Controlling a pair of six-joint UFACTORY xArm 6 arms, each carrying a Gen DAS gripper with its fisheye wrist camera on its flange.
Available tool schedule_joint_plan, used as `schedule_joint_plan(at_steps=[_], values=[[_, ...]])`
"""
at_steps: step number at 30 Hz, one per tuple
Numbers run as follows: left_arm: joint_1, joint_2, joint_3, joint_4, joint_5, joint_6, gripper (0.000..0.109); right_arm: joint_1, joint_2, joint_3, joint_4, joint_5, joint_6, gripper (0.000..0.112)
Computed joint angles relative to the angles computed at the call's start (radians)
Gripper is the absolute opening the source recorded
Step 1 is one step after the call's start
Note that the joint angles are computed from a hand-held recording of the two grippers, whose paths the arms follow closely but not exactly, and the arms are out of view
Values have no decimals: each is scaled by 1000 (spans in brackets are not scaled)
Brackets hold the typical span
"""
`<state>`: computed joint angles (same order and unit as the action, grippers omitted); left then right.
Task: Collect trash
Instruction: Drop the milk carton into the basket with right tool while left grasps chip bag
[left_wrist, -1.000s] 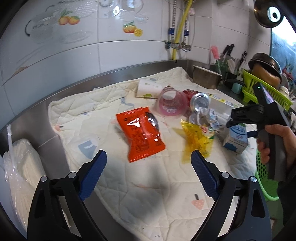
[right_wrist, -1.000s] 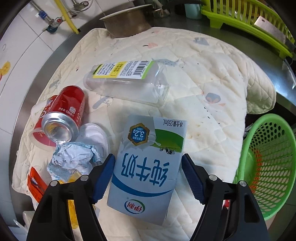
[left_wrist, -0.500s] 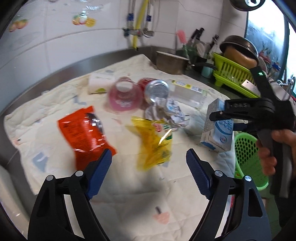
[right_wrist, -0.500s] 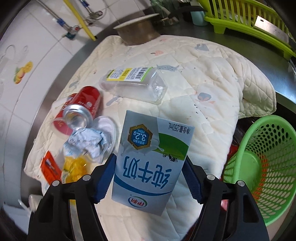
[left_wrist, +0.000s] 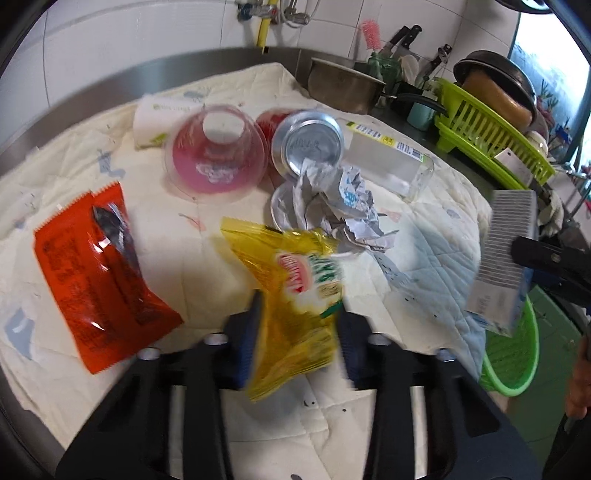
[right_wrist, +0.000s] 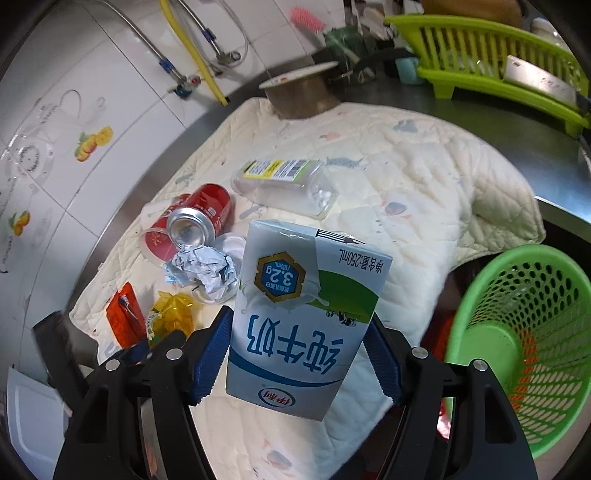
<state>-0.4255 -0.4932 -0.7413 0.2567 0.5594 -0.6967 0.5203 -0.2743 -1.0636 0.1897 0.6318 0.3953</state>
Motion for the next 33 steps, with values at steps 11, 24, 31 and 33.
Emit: schedule_joint_plan(at_steps=[11, 24, 31, 33], values=[[-47, -116, 78, -25, -35, -5, 20, -138, -275, 232, -331, 57, 174, 67], [-264, 4, -92, 23, -39, 12, 20, -324, -263, 438, -342, 128, 120, 67], [-354, 198, -228, -80, -55, 111, 20, -354, -254, 485, -282, 116, 63, 69], [-373, 251, -265, -112, -58, 140, 20, -363, -257, 493, -270, 109, 47, 71]])
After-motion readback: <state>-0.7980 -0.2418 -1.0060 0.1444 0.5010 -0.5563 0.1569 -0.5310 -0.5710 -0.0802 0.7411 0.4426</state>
